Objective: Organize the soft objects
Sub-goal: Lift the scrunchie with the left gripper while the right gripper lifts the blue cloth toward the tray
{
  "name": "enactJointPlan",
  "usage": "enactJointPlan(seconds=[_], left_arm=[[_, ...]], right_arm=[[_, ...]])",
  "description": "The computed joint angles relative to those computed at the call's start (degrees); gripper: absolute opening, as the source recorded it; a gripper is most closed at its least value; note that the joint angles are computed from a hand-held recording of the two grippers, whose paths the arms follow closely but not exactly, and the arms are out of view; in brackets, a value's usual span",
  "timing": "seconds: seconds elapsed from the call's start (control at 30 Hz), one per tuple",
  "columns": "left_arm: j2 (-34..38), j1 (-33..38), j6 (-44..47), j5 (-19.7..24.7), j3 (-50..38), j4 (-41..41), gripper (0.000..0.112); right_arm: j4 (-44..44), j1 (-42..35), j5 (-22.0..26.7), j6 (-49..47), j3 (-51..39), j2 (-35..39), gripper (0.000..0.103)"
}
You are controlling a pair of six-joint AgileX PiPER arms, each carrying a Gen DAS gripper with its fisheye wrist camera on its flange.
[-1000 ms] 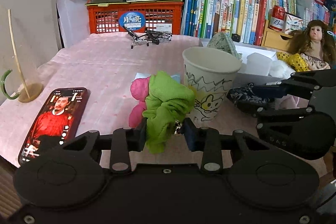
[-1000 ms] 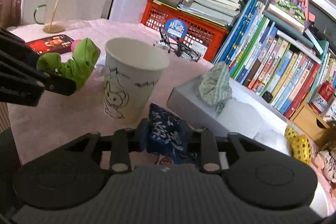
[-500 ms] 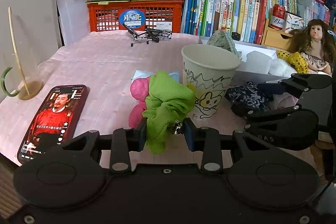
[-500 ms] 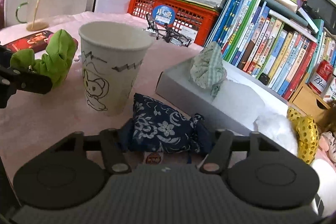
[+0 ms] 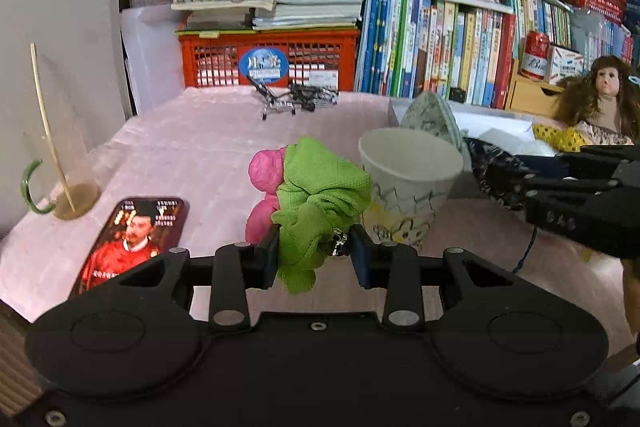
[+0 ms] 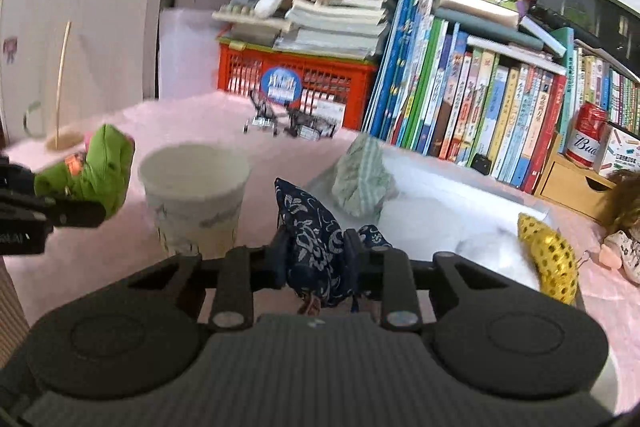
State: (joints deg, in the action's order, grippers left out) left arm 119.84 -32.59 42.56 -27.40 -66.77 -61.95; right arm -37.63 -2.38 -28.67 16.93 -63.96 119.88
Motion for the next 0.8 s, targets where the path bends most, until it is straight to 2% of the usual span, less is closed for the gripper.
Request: enactJointPlan(seconds=[0.03,0.1,0.33,0.63,0.8], left_arm=[[-0.24,0.08,0.14,-0.08,-0.05,0.07,0.034],[-0.69,0.26,0.47,-0.23,-0.3,0.2,0.034],[-1.24,1.52,-0.65,1.28,-1.98,1.96,0.034],[-1.86,2.85,4.22,4.54,-6.64,1.58,0.034],[-1.87,4.57,12.34,10.78,-12.71,-3.37,0.034]], right_arm=[[-0.69,-0.26,-0.15,1.08,-0.03,-0.46,0.025],[-1.67,-0.74,-0.5,2.9,-0.12,-1.3,0.017],[-3.21,-1.52,-0.06,4.77,-1.21,-1.87,0.017],[-17.1,-4.53,0.9,24.24,-5.38,-3.46,0.017],[-27.01,-6.26,1.27,37.93,-9.88,-4.01,0.017]])
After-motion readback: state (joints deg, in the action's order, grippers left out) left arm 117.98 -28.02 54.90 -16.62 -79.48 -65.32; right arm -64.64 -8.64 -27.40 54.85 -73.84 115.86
